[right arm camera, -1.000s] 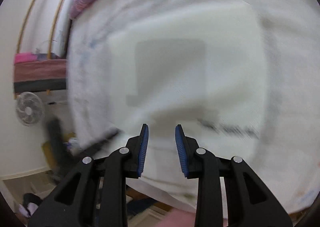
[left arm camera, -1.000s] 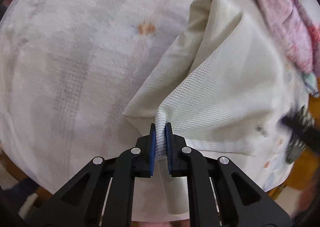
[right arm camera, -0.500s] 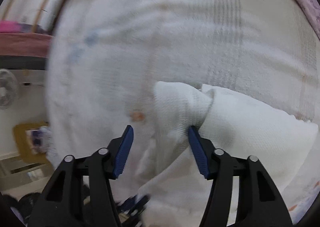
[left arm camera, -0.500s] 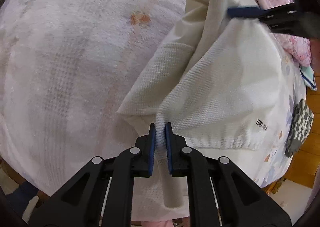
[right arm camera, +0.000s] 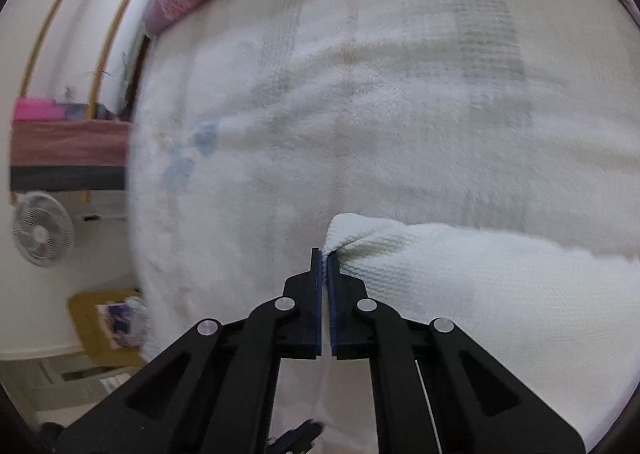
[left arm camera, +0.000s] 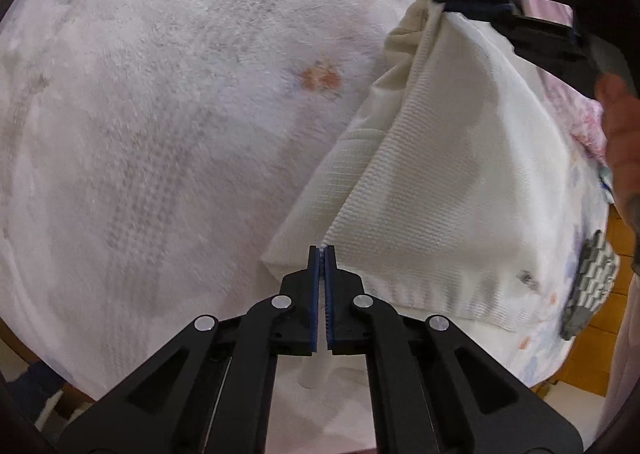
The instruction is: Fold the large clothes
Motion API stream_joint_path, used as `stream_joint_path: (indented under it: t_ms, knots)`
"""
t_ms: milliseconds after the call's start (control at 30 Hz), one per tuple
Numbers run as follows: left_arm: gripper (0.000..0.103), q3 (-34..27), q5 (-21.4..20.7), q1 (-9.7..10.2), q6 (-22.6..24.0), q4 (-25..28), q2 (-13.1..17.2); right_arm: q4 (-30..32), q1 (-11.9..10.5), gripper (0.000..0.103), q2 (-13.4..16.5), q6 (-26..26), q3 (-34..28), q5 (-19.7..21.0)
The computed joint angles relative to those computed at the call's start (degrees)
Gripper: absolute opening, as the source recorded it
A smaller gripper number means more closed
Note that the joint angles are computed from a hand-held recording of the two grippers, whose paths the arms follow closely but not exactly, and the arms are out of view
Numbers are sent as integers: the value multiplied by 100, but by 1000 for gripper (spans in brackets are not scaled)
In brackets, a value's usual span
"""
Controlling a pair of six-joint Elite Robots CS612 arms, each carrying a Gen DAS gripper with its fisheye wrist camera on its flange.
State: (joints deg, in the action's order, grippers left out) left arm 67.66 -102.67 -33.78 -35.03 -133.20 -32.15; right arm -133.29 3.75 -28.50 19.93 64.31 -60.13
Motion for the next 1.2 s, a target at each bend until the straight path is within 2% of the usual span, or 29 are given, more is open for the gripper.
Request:
stream_joint_path:
  t_ms: [100, 133, 167, 200, 267, 300, 333, 367, 400, 467, 500, 533, 567, 600, 633, 700, 733, 800, 933, 967, 1033, 1100, 1167, 1200]
  knots:
    - [2, -274, -197, 39, 59, 314, 292, 475, 23, 2, 320, 130, -353, -74]
    - [4, -346, -245, 40, 126, 411, 343, 419, 3, 4, 312, 201, -292, -3]
    - [8, -371, -191, 29, 146, 465, 336, 230, -63, 5, 254, 395, -136, 308]
    - [10, -369, -96, 10, 144, 494, 287, 192, -104, 10, 172, 349, -29, 460]
    - [18, -332, 127, -23, 240, 602, 159, 159, -127, 19, -62, -62, 179, 316]
    - [21, -296, 386, -60, 277, 680, 66, 32, -150, 36, -270, -277, 407, 187]
    - [31, -266, 677, -98, 306, 790, -28, -28, -178, 60, -471, -402, 628, 49]
    - [36, -254, 868, -120, 344, 890, -87, -94, -199, 66, -637, -456, 810, -113]
    - [36, -230, 1024, -152, 366, 929, -152, -358, -230, 67, -890, -510, 1144, -347]
    - [31, -91, 841, -163, 330, 617, -286, -643, -294, 65, -1282, -738, 1668, -627]
    - [24, -43, 632, -177, 332, 445, -313, -667, -321, 61, -1497, -815, 1960, -837]
    - [12, -38, 431, -192, 424, 343, -312, -656, -328, 52, -1636, -833, 2179, -972]
    - [8, -57, 191, -219, 625, 253, -271, -600, -337, 47, -1747, -874, 2369, -1087]
    - [7, -82, 131, -245, 728, 278, -217, -460, -324, 36, -1807, -935, 2545, -1232]
    - [3, -166, 150, -261, 813, 442, -146, -312, -331, 25, -1812, -924, 2693, -1202]
    - [0, -476, 179, -325, 1055, 1069, 201, 147, -381, 17, -1656, -693, 2828, -941]
    - [0, -503, 84, -328, 1068, 1063, 302, 309, -400, 13, -1541, -590, 2893, -783]
    - [0, -451, 39, -330, 992, 916, 360, 81, -380, 11, -1435, -327, 3129, -693]
    - [1, -227, 148, -367, 1019, 1114, 72, 384, -368, 11, -1786, -89, 3350, -659]
    - [0, -189, 162, -381, 1026, 1238, 72, 534, -308, 11, -1806, -143, 3399, -797]
    - [0, -226, 114, -397, 1081, 1307, 193, 358, -254, 10, -1658, -88, 3499, -924]
    - [1, -261, 109, -390, 1068, 1415, 192, 307, -325, 10, -1558, 171, 3497, -702]
    - [1, -255, 246, -394, 1007, 1337, 61, 509, -395, 11, -1681, 238, 3426, -599]
    - [1, -254, 310, -387, 1004, 1170, -20, 250, -429, 14, -1850, 230, 3466, -707]
